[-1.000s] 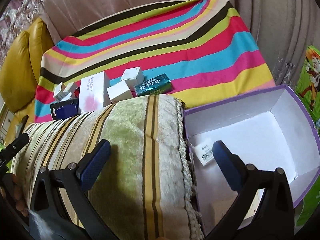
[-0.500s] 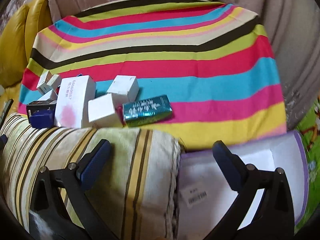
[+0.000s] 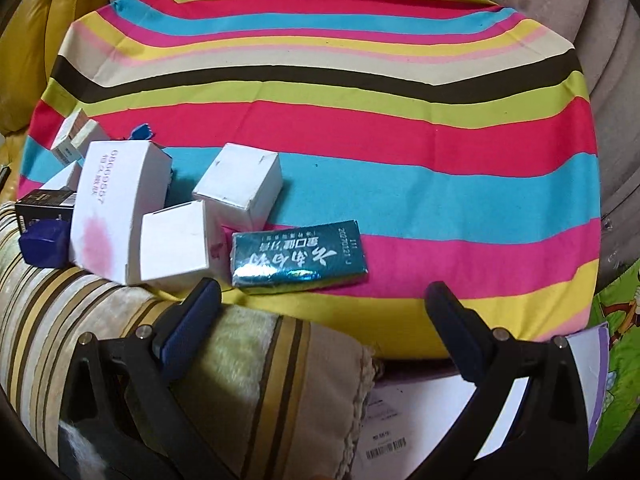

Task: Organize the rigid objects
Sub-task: 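Grasp the teal packet with the right gripper while the left gripper grasps a white medicine box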

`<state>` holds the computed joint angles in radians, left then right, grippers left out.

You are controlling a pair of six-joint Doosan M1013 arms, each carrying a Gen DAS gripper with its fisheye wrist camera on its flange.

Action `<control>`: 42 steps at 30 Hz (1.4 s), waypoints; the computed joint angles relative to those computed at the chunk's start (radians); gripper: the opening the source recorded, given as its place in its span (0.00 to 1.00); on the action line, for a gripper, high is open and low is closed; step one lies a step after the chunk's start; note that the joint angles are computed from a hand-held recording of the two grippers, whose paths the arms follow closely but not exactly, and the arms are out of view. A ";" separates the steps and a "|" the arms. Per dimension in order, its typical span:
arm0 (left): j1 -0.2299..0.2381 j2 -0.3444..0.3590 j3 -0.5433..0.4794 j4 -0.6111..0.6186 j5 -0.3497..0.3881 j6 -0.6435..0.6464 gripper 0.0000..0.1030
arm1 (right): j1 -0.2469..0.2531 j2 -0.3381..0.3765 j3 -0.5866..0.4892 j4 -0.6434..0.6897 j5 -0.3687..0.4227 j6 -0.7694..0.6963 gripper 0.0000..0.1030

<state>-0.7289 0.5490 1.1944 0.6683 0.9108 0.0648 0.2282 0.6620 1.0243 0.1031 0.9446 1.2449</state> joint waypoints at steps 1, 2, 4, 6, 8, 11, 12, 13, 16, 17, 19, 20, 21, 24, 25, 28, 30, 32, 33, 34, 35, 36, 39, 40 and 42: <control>0.005 0.004 -0.008 -0.004 0.008 0.007 0.82 | 0.001 0.001 -0.001 -0.006 0.000 0.000 0.99; 0.010 0.008 -0.016 -0.009 0.014 0.014 0.82 | 0.004 0.004 -0.005 -0.013 0.002 0.000 0.99; 0.024 0.019 -0.038 -0.019 0.027 0.026 0.82 | 0.006 0.014 -0.018 -0.023 0.011 0.002 0.99; 0.037 0.033 -0.063 -0.025 0.036 0.037 0.82 | 0.008 0.022 -0.030 -0.027 0.019 0.005 0.98; 0.056 0.054 -0.101 -0.045 0.053 0.056 0.82 | 0.009 0.027 -0.037 -0.030 0.024 0.007 0.96; 0.082 0.085 -0.153 -0.080 0.084 0.075 0.82 | 0.010 0.035 -0.046 -0.035 0.025 0.005 0.95; 0.095 0.101 -0.176 -0.099 0.096 0.078 0.82 | 0.011 0.037 -0.049 -0.038 0.025 0.007 0.94; 0.103 0.111 -0.191 -0.113 0.105 0.079 0.82 | 0.011 0.038 -0.050 -0.038 0.024 0.004 0.94; 0.127 0.147 -0.245 -0.148 0.154 0.078 0.82 | 0.012 0.040 -0.052 -0.031 0.021 -0.015 0.94; 0.134 0.157 -0.260 -0.156 0.169 0.077 0.82 | 0.012 0.041 -0.054 -0.029 0.021 -0.019 0.94; 0.148 0.179 -0.287 -0.185 0.197 0.082 0.82 | 0.012 0.044 -0.058 -0.030 0.023 -0.024 0.94; 0.154 0.187 -0.300 -0.200 0.207 0.090 0.82 | 0.012 0.048 -0.064 -0.031 0.027 -0.026 0.93; 0.160 0.198 -0.314 -0.218 0.217 0.103 0.82 | 0.012 0.051 -0.068 -0.031 0.031 -0.027 0.92; 0.168 0.227 -0.362 -0.228 0.259 0.133 0.82 | 0.014 0.062 -0.083 -0.030 0.053 -0.027 0.85; 0.169 0.239 -0.381 -0.235 0.275 0.150 0.82 | 0.014 0.066 -0.089 -0.031 0.058 -0.025 0.83; 0.175 0.273 -0.438 -0.252 0.333 0.189 0.75 | 0.013 0.064 -0.086 -0.022 0.050 -0.033 0.78; 0.179 0.283 -0.451 -0.270 0.339 0.217 0.60 | 0.012 0.062 -0.080 -0.015 0.040 -0.040 0.74; 0.181 0.283 -0.445 -0.289 0.327 0.228 0.46 | 0.014 0.054 -0.066 -0.033 0.018 -0.025 0.74; 0.182 0.279 -0.438 -0.288 0.321 0.230 0.43 | 0.014 0.051 -0.060 -0.038 0.011 -0.016 0.74; 0.181 0.277 -0.434 -0.285 0.318 0.229 0.43 | 0.013 0.047 -0.054 -0.037 0.006 -0.011 0.74; 0.180 0.271 -0.424 -0.282 0.305 0.227 0.43 | 0.013 0.044 -0.049 -0.037 0.000 -0.005 0.74; 0.178 0.266 -0.415 -0.277 0.295 0.225 0.43 | 0.013 0.039 -0.041 -0.043 -0.012 0.004 0.74; 0.167 0.253 -0.398 -0.248 0.284 0.214 0.43 | 0.013 0.021 -0.012 -0.058 -0.053 0.027 0.74; 0.161 0.242 -0.382 -0.231 0.272 0.202 0.43 | 0.012 0.012 0.001 -0.057 -0.067 0.032 0.74; 0.150 0.222 -0.352 -0.200 0.252 0.180 0.43 | 0.010 0.004 0.013 -0.050 -0.084 0.033 0.74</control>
